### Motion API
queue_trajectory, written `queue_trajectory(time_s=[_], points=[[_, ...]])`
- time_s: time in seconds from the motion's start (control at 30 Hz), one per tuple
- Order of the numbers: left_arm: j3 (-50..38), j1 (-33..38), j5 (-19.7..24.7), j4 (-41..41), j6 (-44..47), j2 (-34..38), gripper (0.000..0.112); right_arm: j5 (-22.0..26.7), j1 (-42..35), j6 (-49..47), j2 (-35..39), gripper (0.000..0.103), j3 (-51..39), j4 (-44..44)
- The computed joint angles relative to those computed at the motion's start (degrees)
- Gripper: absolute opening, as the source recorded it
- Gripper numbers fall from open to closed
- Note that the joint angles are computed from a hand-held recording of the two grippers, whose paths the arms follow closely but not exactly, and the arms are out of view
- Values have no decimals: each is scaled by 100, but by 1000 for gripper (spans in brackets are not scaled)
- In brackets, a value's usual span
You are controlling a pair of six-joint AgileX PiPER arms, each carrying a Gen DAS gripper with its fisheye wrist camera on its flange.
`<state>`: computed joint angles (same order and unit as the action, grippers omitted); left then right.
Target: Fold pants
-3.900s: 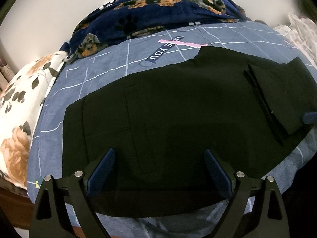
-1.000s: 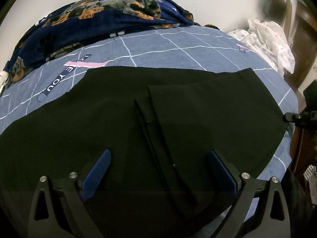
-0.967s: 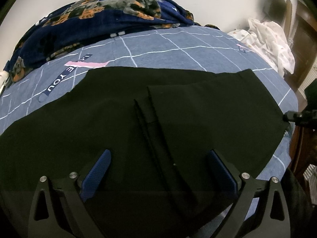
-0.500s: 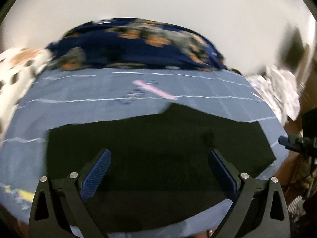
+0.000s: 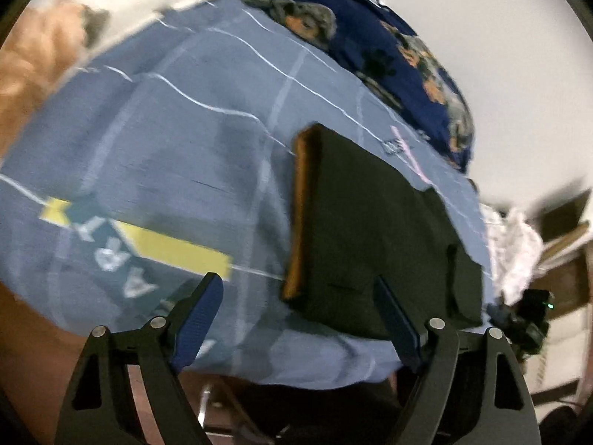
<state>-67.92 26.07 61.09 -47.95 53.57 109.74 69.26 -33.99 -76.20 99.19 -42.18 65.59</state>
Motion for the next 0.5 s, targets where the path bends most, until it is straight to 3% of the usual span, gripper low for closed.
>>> queue_trajectory(time_s=[0.17,0.27,0.33,0.4,0.5], points=[[-106,-434,-119,136,-25,254,82,-239,257,130,-186,34,129,-47],[-282,-561,310,12,-106,440,82,-280,283,202,-178,36,130,14],[-29,-808,-48,130,-137,228,80,-295,302,263,-155,37,126,82],[126,-947,-209,212,-138,61,45,-305,339,307,-116,39,108,165],[192,-867,-101,-59,-343,39,41,-330,400,254,-108,41,135,269]])
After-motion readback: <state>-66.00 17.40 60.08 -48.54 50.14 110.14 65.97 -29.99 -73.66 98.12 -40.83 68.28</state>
